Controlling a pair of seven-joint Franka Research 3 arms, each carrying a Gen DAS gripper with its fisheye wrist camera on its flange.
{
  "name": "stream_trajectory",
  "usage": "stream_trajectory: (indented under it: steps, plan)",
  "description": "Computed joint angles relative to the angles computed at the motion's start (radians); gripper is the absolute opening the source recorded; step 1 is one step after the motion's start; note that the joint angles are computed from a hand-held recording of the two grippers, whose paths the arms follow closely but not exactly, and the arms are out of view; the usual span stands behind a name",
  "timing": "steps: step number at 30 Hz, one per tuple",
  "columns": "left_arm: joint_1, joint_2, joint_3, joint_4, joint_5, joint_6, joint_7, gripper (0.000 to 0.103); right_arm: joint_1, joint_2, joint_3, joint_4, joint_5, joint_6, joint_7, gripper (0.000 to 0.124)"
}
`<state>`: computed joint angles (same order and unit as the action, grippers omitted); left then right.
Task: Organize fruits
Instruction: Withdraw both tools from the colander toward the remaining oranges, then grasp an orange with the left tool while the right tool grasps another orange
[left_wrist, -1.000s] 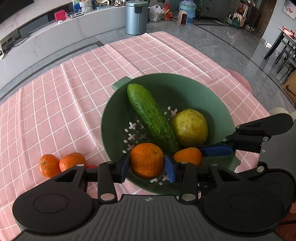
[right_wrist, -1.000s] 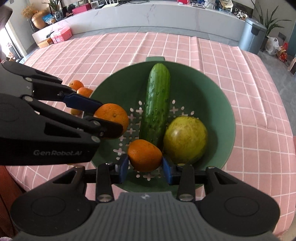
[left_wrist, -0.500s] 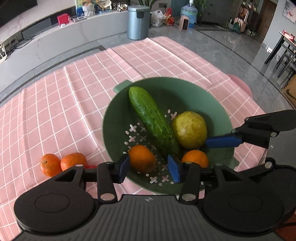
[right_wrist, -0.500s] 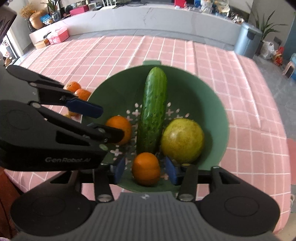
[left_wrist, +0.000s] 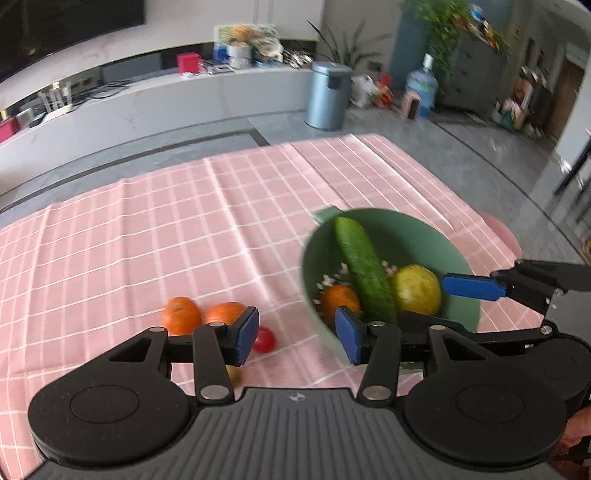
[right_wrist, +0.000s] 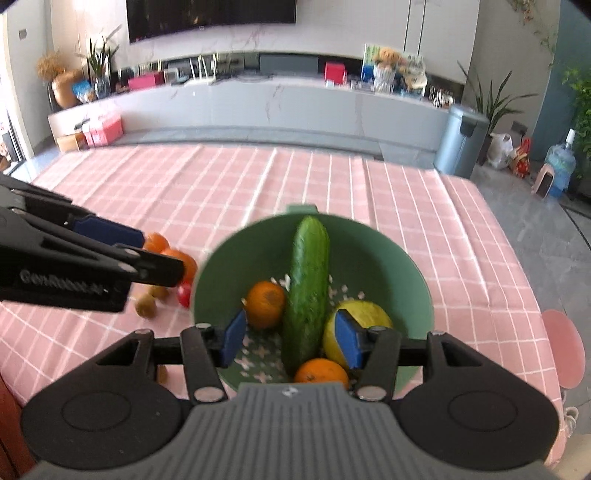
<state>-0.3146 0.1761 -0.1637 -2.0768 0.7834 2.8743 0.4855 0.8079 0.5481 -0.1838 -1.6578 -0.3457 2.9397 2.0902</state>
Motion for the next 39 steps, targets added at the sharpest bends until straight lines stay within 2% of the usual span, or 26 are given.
stream_trajectory:
  steps: [3,6,10,16,21,24,30,34,39]
  plan:
    - [0.005,-0.041,0.028,-0.05,0.074,0.036,-0.094,0.057,0.055,0.01,-0.054,-0.004,-0.032,0.058,0.053,0.051]
    - [0.025,-0.072,0.036,-0.089,0.147,0.054,-0.179,0.057,0.088,0.028,-0.078,0.008,-0.027,0.095,0.067,0.051]
    - [0.062,-0.095,0.034,-0.123,0.231,0.075,-0.259,0.057,0.084,0.063,-0.043,0.046,0.026,0.111,0.017,0.051]
    - [0.123,-0.119,0.036,-0.18,0.333,0.142,-0.384,0.057,0.1,0.125,-0.027,0.118,0.084,0.104,-0.077,0.049]
    - [0.152,-0.116,0.034,-0.201,0.34,0.151,-0.412,0.057,0.088,0.179,0.008,0.196,0.126,0.062,-0.163,0.041]
    - [0.164,-0.097,0.049,-0.2,0.377,0.198,-0.456,0.057,0.07,0.218,0.036,0.254,0.144,0.042,-0.215,0.039]
    - [0.155,-0.038,0.077,-0.159,0.439,0.213,-0.503,0.057,0.035,0.336,0.077,0.449,0.181,-0.068,-0.287,0.038]
    - [0.149,0.013,0.081,-0.13,0.352,0.217,-0.403,0.057,0.018,0.412,0.095,0.573,0.191,-0.133,-0.324,0.038]
    - [0.121,0.072,0.118,-0.091,0.272,0.244,-0.343,0.057,0.006,0.496,0.102,0.707,0.198,-0.191,-0.349,0.038]
